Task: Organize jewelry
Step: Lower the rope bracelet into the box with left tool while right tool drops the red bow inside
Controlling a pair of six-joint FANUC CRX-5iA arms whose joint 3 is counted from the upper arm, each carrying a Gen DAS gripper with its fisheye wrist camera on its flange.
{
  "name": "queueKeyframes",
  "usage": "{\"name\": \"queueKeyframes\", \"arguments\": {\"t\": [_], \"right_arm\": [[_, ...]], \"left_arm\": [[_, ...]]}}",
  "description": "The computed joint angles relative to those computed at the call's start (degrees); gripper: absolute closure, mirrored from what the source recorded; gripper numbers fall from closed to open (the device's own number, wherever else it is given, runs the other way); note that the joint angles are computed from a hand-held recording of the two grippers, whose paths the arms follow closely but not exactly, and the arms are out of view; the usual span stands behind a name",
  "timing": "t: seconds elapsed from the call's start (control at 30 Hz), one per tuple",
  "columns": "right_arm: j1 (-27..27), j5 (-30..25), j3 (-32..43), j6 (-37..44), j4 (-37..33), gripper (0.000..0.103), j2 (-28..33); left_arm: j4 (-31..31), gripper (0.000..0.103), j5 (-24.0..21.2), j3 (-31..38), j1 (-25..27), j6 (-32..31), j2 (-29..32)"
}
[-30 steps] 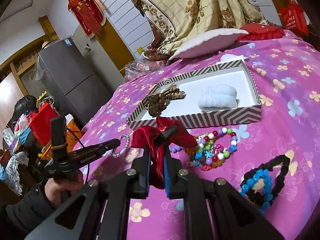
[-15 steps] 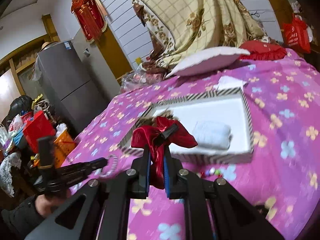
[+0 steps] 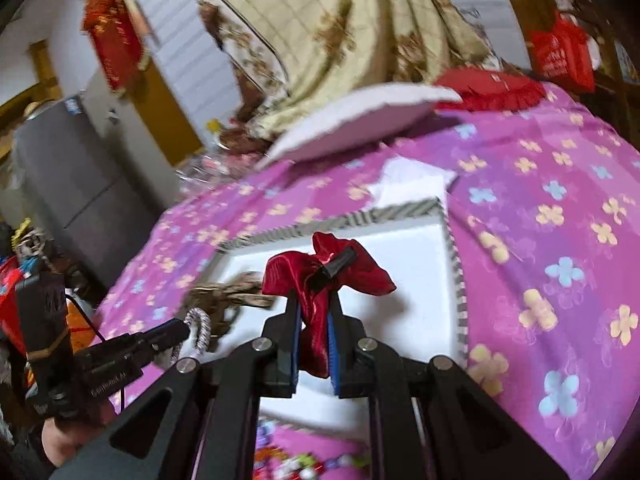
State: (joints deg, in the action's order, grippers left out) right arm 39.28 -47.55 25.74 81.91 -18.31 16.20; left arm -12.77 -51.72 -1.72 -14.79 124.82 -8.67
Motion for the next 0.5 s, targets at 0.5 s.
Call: {"name": "queueKeyframes", "arguments": {"t": [0.5], "right_arm": [[2.29,-7.52,8.03,-8.60,13.93,0.068,9.33]], "left_arm": [[2.07,0.084,-1.19,1.88,0.33,-1.27,5.38]]}}
